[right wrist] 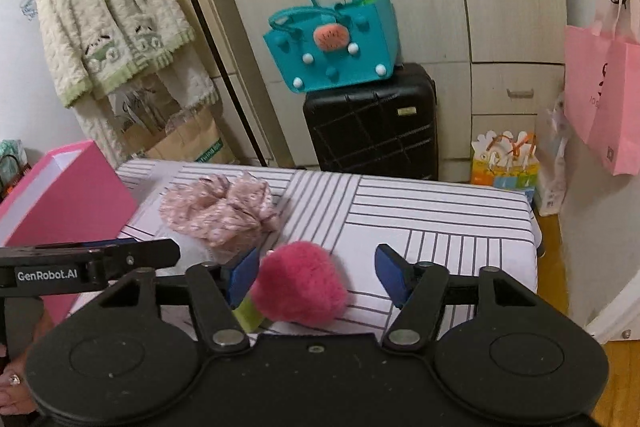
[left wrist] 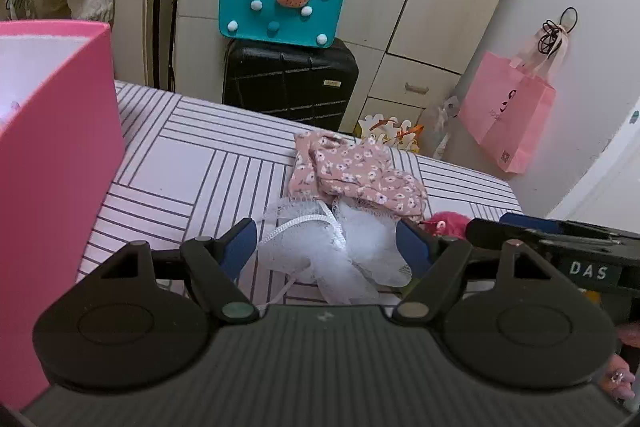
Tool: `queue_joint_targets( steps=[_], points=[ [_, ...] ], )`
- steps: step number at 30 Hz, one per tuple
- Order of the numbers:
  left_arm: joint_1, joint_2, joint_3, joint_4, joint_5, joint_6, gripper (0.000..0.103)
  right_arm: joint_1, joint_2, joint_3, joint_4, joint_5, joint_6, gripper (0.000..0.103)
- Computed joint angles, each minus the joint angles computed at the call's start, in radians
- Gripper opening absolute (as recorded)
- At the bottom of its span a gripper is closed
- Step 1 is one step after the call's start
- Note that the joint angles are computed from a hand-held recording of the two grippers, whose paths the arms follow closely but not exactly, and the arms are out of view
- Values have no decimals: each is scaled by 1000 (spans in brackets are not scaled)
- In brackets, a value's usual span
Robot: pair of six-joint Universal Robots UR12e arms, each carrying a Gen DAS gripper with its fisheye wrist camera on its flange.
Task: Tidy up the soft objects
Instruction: 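Grasp the white mesh bath puff with the left tool while the right tool grasps the pink fluffy ball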
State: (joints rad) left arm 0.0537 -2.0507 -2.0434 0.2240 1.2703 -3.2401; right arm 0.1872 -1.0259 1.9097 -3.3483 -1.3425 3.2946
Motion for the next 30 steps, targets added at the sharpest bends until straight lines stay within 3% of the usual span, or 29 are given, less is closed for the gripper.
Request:
queue_joint_targets(
  steps=[4,7,13,17,19,22,25,30],
  points=[
    [7,-2,8,-47,-40,-1,69,-3,2,-11,56,28,0,53],
    [7,-2,10,-74,-51,5,65,-5,1,-14,87,40,-1,52],
    [3,-15,15,-72,-45,-1,65,-14,4,-7,78,65,12,52],
    [-2,-17,6,-49,-28,37,63,-18,4,0,63,79,20,52],
    [-11,-14,1,-44,0,73,51,-22,10,6,36,90,18,50],
    [-5,-8,-13,-34,-23,90,39,-22,7,20,1,85,14,39],
    [2,-4,-25,-20,-36,100,33,-18,-6,42,-35,74,9,24],
    [17,4,-41,-12,-61,96,28,-15,-21,59,-29,61,11,20]
  ],
)
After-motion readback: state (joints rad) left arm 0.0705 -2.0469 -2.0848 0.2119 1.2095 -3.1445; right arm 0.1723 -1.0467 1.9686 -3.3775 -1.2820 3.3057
